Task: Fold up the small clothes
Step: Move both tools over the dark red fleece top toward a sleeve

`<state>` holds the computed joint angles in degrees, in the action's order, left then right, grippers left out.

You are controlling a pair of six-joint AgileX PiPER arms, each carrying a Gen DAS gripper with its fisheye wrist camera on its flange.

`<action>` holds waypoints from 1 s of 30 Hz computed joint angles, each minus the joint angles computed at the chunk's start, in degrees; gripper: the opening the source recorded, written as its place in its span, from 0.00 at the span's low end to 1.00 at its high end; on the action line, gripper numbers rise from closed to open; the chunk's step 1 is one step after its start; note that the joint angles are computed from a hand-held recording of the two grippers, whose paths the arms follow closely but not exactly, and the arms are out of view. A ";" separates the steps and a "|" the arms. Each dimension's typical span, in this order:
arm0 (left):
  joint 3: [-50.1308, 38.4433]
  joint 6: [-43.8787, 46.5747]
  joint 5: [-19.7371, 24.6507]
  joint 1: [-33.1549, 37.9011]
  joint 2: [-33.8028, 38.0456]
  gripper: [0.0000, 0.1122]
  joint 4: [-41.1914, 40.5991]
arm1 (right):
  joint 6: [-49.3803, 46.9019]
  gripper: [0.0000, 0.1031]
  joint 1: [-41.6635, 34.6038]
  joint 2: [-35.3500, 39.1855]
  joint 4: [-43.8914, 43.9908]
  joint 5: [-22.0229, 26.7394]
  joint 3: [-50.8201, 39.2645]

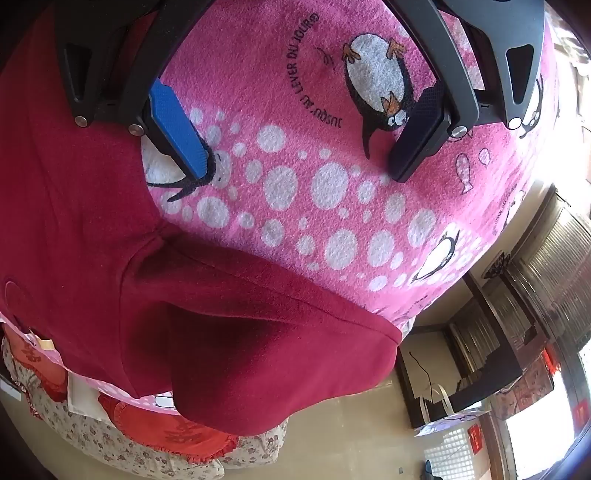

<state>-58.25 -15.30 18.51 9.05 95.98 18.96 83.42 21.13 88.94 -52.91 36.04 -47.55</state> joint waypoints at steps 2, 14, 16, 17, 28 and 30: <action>-0.10 0.29 0.12 0.08 0.06 0.89 -0.22 | 0.00 1.00 0.00 0.00 0.00 0.00 0.00; -5.19 22.91 10.63 3.14 -0.44 0.89 -17.44 | 0.10 1.00 0.00 -0.01 -0.09 -0.04 0.03; -5.71 29.56 14.02 5.14 -1.75 0.89 -23.31 | 0.10 1.00 0.00 -0.01 -0.09 -0.04 0.03; -5.79 32.07 15.49 6.01 -2.55 0.89 -25.45 | 0.10 1.00 0.00 -0.01 -0.09 -0.04 0.03; -0.08 42.52 21.05 9.51 -19.38 0.89 -32.82 | 0.14 1.00 0.06 0.10 -0.14 0.06 -0.03; 0.47 43.33 22.92 9.61 -21.74 0.89 -33.86 | 0.46 1.00 0.24 0.08 -0.43 0.24 0.08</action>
